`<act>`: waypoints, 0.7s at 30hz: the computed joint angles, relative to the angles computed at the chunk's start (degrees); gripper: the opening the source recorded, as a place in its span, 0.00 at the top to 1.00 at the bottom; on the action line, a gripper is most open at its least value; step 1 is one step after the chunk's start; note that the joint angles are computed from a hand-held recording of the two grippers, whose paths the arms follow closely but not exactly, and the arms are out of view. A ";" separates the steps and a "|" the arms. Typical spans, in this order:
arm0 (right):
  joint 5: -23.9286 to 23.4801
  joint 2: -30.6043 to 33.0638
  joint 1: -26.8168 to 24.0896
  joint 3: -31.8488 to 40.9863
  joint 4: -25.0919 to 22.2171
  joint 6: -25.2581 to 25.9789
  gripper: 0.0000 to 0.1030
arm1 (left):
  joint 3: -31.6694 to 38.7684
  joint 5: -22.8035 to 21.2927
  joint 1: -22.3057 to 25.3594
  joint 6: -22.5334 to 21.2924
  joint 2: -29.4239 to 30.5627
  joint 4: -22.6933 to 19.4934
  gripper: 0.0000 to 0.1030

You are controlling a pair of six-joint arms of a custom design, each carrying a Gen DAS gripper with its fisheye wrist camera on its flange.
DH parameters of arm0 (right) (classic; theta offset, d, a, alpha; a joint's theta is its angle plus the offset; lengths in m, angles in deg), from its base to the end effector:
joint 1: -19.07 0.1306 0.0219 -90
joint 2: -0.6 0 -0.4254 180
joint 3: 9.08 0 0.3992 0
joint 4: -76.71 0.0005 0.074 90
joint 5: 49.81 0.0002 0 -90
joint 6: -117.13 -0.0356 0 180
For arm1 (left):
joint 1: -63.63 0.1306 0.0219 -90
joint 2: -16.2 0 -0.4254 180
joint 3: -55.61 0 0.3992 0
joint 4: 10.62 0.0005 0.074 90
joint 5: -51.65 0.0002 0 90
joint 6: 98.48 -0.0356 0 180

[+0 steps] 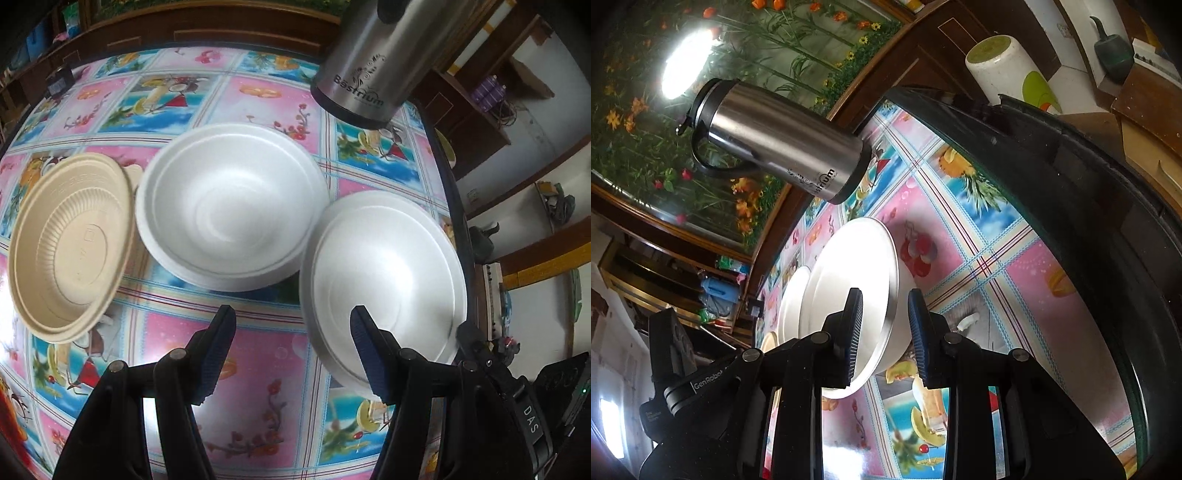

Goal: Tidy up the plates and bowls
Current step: 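Grasp the rim of a white foam bowl with the right tool, then carry the white foam plate with the right tool onto the stack while the left tool holds it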

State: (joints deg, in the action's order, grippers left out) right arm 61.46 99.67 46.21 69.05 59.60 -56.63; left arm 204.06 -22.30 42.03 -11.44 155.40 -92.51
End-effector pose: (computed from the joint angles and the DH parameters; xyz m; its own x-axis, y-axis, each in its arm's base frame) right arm 0.4921 0.2372 0.3418 -0.2295 0.9233 -0.3079 0.5267 0.3838 0.7585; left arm 0.7121 -0.2931 0.3694 -0.8640 0.3955 -0.3116 0.4757 0.8439 -0.2481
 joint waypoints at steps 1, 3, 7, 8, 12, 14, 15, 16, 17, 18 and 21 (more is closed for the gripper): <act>-0.41 0.17 -0.08 0.01 0.29 0.03 0.76 | -0.63 -0.43 -0.21 0.04 -0.23 0.66 0.37; -0.32 0.36 -0.10 0.05 0.31 -0.09 0.76 | -2.02 -1.09 -0.54 -0.08 -0.71 2.01 0.39; -0.37 0.77 -0.27 -0.13 1.05 -0.94 0.76 | -2.48 -1.21 -0.75 -0.40 -0.51 2.57 0.60; -0.57 0.97 -0.32 -0.14 1.28 -1.22 0.76 | -2.20 -1.04 -0.81 -0.54 -0.23 2.12 0.67; -1.31 1.58 -0.50 -0.03 1.98 -1.45 0.76 | -3.35 -0.54 -0.82 -0.74 -0.75 3.14 0.85; -1.06 1.58 -0.49 -0.03 1.78 -1.81 0.85 | -4.63 -0.14 -0.85 -1.02 -1.59 4.43 0.88; -1.09 1.54 -0.50 -0.09 1.85 -1.86 0.85 | -5.33 -0.43 -0.96 -1.48 -2.02 5.07 0.88; -0.87 1.46 -0.44 -0.13 1.72 -2.13 0.85 | -6.08 -0.70 -1.07 -1.96 -2.48 5.67 0.88; -0.90 1.46 -0.43 -0.03 1.41 -2.16 0.86 | -6.54 -0.73 -1.07 -2.17 -2.75 6.00 0.89; -0.80 1.46 -0.37 0.17 0.78 -2.10 0.87 | -6.95 -0.71 -1.07 -2.38 -2.97 6.26 0.89; -0.64 1.28 -0.16 0.19 0.45 -2.14 0.87 | -9.26 -0.34 -0.88 -2.72 -4.25 7.76 0.89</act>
